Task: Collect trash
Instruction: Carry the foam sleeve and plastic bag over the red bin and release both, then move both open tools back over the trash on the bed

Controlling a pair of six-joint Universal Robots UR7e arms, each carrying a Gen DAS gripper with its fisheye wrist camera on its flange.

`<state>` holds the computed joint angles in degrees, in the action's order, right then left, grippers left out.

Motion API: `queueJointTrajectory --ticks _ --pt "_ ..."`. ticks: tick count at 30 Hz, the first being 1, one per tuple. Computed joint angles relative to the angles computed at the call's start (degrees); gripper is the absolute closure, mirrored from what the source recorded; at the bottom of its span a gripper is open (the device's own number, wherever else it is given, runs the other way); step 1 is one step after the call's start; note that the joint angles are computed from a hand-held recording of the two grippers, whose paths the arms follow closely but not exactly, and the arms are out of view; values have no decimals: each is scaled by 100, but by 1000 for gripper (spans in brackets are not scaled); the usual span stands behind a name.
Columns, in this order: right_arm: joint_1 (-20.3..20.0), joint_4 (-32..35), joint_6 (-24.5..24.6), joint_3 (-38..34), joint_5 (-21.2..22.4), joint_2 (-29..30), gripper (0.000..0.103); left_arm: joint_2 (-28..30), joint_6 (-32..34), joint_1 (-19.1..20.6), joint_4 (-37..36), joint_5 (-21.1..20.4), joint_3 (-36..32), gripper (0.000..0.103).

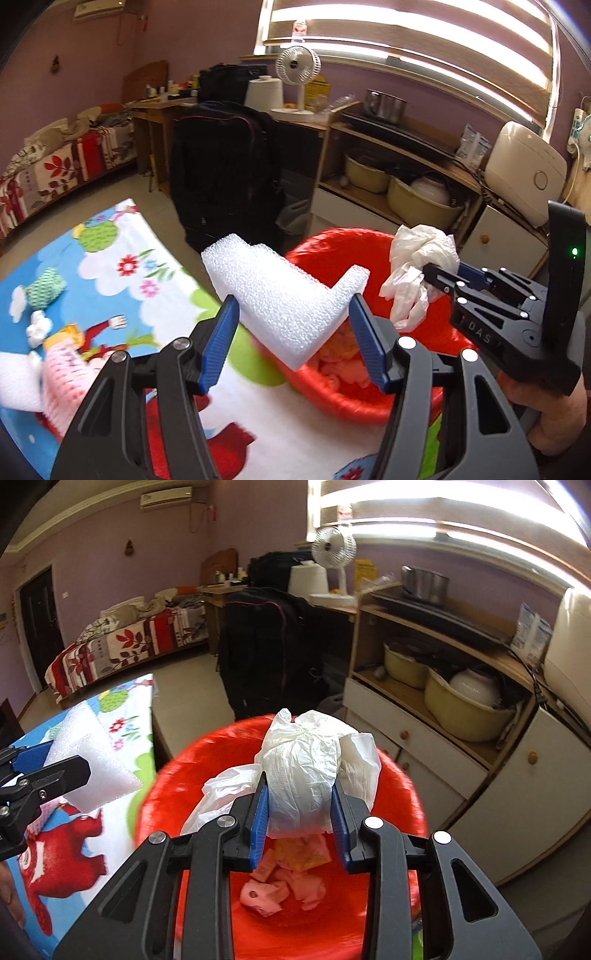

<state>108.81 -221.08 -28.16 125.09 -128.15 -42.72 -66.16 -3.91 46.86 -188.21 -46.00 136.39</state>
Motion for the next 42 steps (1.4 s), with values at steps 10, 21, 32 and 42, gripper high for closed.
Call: queueJointTrajectory --ticks 10,21,32,42 --pt "-288 -206 -125 32 -68 -66 36 408 -126 714 255 -1648 -563 21" --pt "-45 -311 -72 -80 -269 79 34 -589 -256 259 65 -396 278 21" --pt "713 -241 189 -309 -700 372 29 -2806 -852 -631 1308 1191 1418 20" --pt "1319 -3 476 -513 -914 555 25 -5408 -2224 -1376 4383 2258 1843 17"
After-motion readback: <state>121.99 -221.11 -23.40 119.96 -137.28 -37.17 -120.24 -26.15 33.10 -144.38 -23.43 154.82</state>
